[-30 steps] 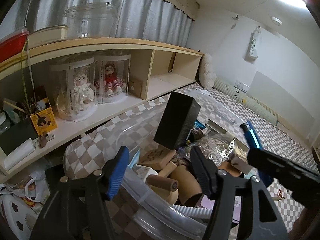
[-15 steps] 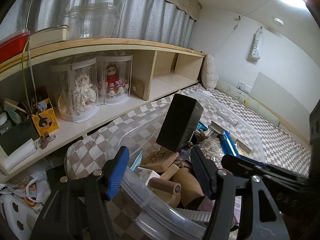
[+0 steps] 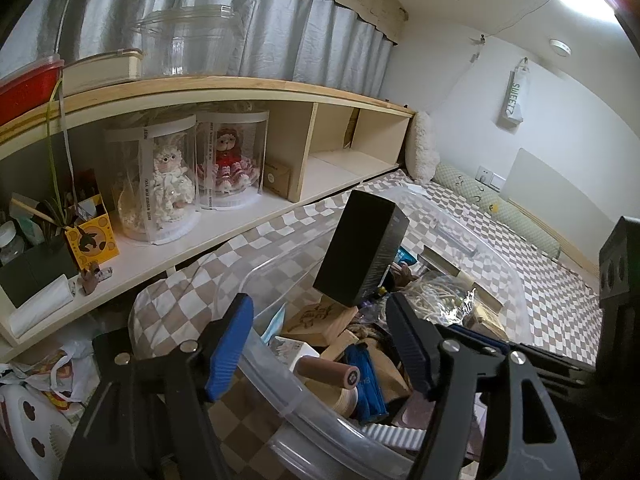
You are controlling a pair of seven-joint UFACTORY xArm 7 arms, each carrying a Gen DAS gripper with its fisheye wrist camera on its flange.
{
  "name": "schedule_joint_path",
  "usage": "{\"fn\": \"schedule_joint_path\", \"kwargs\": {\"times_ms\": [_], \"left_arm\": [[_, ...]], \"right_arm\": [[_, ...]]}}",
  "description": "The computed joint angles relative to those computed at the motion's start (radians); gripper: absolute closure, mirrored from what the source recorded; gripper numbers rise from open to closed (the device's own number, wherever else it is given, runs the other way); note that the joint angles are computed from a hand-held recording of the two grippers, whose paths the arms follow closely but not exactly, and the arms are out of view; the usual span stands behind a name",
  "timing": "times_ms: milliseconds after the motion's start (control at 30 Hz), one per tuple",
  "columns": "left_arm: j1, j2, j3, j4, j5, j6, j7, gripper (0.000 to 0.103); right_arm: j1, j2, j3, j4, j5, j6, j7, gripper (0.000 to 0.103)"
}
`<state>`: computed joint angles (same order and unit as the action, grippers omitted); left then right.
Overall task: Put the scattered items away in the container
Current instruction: 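Open the right gripper to drop the lighter while the left gripper releases the cube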
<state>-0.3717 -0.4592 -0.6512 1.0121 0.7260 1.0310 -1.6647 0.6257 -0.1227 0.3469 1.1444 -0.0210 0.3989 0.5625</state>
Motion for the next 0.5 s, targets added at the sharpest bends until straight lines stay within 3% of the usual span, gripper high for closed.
{"fn": "schedule_joint_path", "kwargs": {"times_ms": [167, 300, 433, 500], "left_arm": [[-0.004, 0.005, -0.002, 0.006, 0.000, 0.006, 0.003, 0.034], [-0.008, 0.014, -0.005, 0.015, 0.005, 0.018, 0.013, 0.034], [-0.007, 0.029, -0.023, 0.036, 0.024, 0.065, 0.010, 0.017], [-0.009, 0.036, -0.029, 0.046, 0.036, 0.090, 0.003, 0.013]], "right_arm": [[-0.047, -0.023, 0.038, 0.001, -0.214, 0.072, 0.147, 0.080], [-0.038, -0.045, 0.021, -0.030, -0.182, 0.063, 0.129, 0.080], [-0.047, -0.064, 0.027, -0.048, -0.196, 0.064, 0.130, 0.080], [-0.055, -0.075, 0.037, -0.058, -0.221, 0.059, 0.139, 0.080]]}}
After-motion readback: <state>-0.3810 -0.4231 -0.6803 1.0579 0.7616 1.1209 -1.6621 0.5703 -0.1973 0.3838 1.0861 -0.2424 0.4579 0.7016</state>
